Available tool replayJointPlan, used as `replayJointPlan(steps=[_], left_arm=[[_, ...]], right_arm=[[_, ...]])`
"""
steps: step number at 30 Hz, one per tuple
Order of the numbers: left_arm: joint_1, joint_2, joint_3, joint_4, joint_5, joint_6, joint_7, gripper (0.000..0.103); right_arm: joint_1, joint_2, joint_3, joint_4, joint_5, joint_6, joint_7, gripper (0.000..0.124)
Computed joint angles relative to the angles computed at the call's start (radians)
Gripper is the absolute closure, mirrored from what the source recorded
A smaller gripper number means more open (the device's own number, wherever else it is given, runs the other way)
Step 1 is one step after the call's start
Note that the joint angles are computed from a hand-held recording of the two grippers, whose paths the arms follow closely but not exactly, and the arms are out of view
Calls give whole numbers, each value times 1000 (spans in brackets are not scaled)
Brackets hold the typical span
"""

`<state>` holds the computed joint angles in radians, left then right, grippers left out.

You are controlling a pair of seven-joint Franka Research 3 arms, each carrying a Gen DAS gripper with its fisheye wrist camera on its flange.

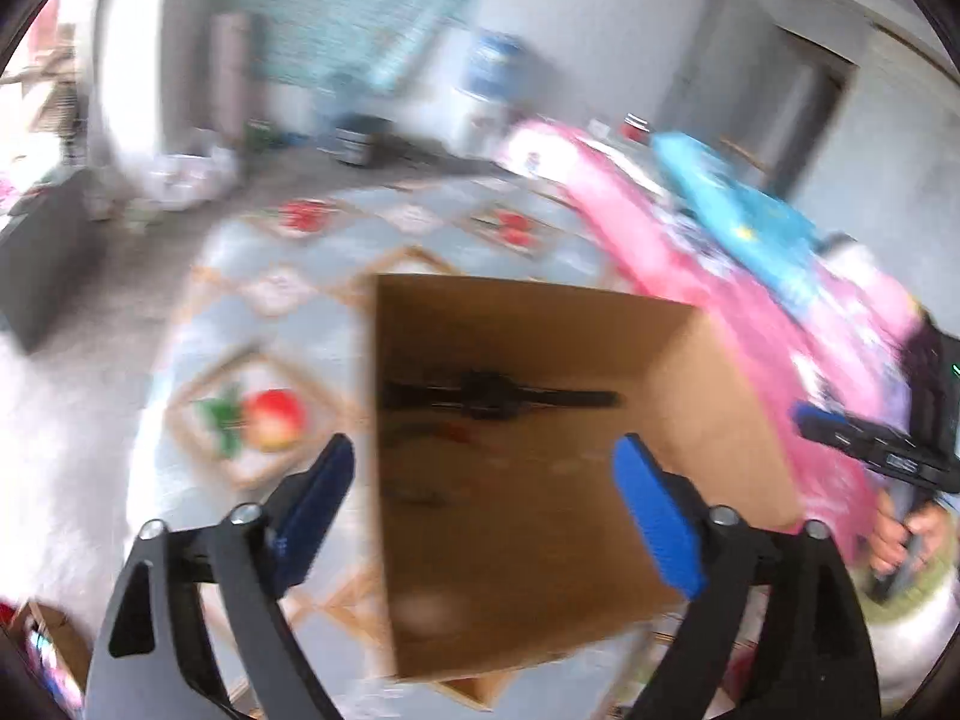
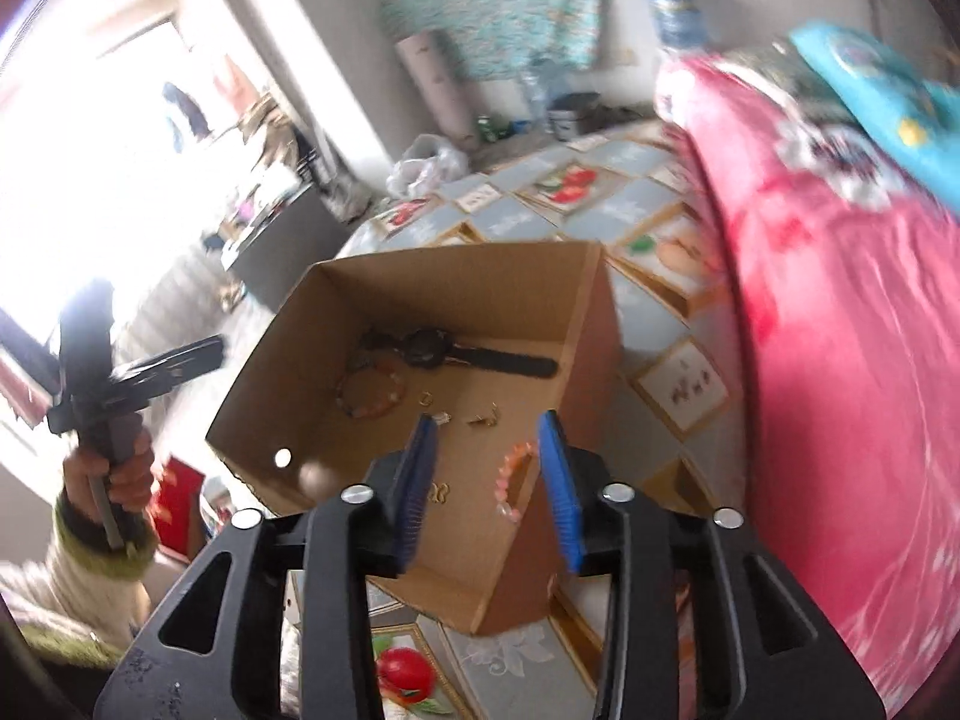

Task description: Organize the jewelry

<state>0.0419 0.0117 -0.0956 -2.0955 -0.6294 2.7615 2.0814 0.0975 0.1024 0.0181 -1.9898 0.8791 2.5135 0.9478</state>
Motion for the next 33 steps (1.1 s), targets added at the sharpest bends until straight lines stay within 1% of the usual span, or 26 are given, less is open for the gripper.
replayJointPlan(steps=[1, 2, 3, 5, 6, 7, 8, 9, 11, 12, 13, 14, 15, 17, 19, 24, 26, 28, 31, 33], left_arm=[[6, 1, 9, -17, 66, 18, -74, 12], [12, 10, 15, -27, 106, 14, -135, 12], [18, 21, 16, -29, 101, -3, -153, 12], [35, 48, 16, -20, 92, -69, -181, 12], [44, 56, 11, -20, 67, -95, -173, 12], [51, 57, 3, -25, 31, -102, -151, 12], [60, 55, -7, -31, -42, -119, -97, 12], [63, 51, -12, -36, -85, -131, -67, 12], [63, 60, -22, -28, -172, -164, -4, 12], [59, 51, -25, -40, -186, -160, 6, 12], [48, 41, -27, -56, -168, -131, 0, 12], [32, 37, -30, -69, -118, -93, -30, 12], [24, 35, -30, -75, -90, -74, -49, 12], [13, 18, -29, -98, -77, -48, -64, 12], [4, -3, -25, -118, -92, -35, -57, 12], [-30, -69, 2, -183, -203, -5, 28, 12], [-45, -80, 17, -194, -251, -15, 70, 12], [-54, -85, 28, -197, -269, -18, 96, 12], [-53, -69, 51, -170, -389, -64, 176, 12], [-39, -53, 51, -151, -404, -93, 170, 12]], right_arm=[[2, 8, -1, -3, -9, 0, 26, 84], [3, 17, -2, -1, -18, -7, 52, 84], [0, 27, -4, 0, -26, -27, 79, 84], [1, 44, -4, 5, -56, -45, 134, 84], [-1, 55, -2, 11, -62, -68, 152, 83], [-8, 53, 1, 9, -51, -88, 142, 83], [-12, 54, 5, 10, -36, -108, 129, 83], [-8, 50, 9, 3, -42, -106, 124, 83], [12, 33, 12, -19, -92, -58, 131, 83], [20, 26, 12, -26, -120, -39, 144, 83], [24, 24, 13, -30, -129, -32, 149, 84], [25, 22, 12, -31, -134, -30, 152, 84], [26, 19, 12, -32, -136, -30, 153, 85], [24, 11, 11, -37, -130, -34, 149, 86], [22, -1, 9, -48, -119, -37, 134, 86], [25, -28, 6, -76, -88, -26, 97, 86], [28, -28, 3, -79, -91, -16, 100, 86], [24, -20, 1, -69, -72, -27, 97, 86], [19, -8, 0, -58, -40, -37, 99, 86], [18, -5, 0, -52, -42, -44, 111, 86]])
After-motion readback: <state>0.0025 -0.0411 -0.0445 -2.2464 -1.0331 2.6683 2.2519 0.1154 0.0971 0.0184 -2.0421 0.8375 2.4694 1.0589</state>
